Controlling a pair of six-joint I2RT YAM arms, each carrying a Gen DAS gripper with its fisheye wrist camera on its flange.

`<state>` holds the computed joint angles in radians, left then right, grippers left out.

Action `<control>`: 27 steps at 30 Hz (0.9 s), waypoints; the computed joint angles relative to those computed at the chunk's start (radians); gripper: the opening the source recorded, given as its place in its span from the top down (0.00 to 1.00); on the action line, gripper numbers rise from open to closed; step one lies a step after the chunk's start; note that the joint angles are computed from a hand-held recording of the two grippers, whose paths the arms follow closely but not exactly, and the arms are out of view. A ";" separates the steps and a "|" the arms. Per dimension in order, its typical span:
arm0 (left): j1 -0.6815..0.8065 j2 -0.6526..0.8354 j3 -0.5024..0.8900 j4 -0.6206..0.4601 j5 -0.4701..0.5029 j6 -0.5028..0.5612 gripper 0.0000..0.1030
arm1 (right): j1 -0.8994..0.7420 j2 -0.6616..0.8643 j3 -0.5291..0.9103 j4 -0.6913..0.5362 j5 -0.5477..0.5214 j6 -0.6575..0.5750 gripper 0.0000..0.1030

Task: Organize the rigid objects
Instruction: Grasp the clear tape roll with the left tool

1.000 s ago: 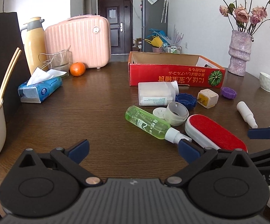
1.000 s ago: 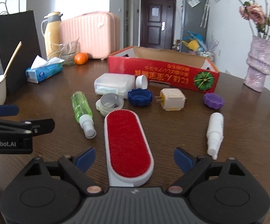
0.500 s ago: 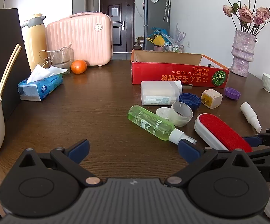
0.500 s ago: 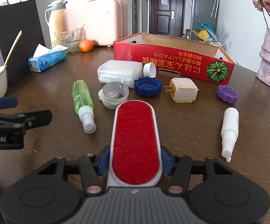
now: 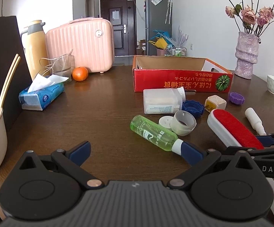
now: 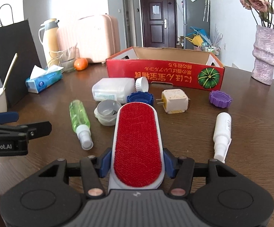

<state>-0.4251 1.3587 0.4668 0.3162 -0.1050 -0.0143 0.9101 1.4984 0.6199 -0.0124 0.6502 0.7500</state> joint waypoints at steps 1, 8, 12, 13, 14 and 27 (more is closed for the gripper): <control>-0.004 0.005 0.008 -0.003 -0.004 0.001 0.00 | -0.003 -0.006 -0.002 0.000 0.001 -0.002 0.47; -0.043 0.049 0.073 -0.023 -0.037 0.006 0.00 | -0.039 -0.059 -0.027 0.004 0.001 -0.034 0.47; -0.069 0.085 0.118 -0.035 -0.063 0.010 0.00 | -0.075 -0.090 -0.039 0.008 -0.011 -0.067 0.47; -0.076 0.093 0.129 -0.038 -0.069 0.012 0.00 | -0.085 -0.099 -0.042 0.008 -0.013 -0.077 0.47; -0.083 0.102 0.141 -0.040 -0.076 0.016 0.00 | -0.094 -0.105 -0.044 0.009 -0.015 -0.087 0.47; -0.158 0.273 0.332 -0.095 -0.134 0.063 0.00 | -0.225 -0.143 -0.053 0.042 -0.045 -0.210 0.47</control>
<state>-0.5832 1.6319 0.7991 0.2208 -0.2395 0.0483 0.6855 1.3551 0.5666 0.0300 0.6055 0.5404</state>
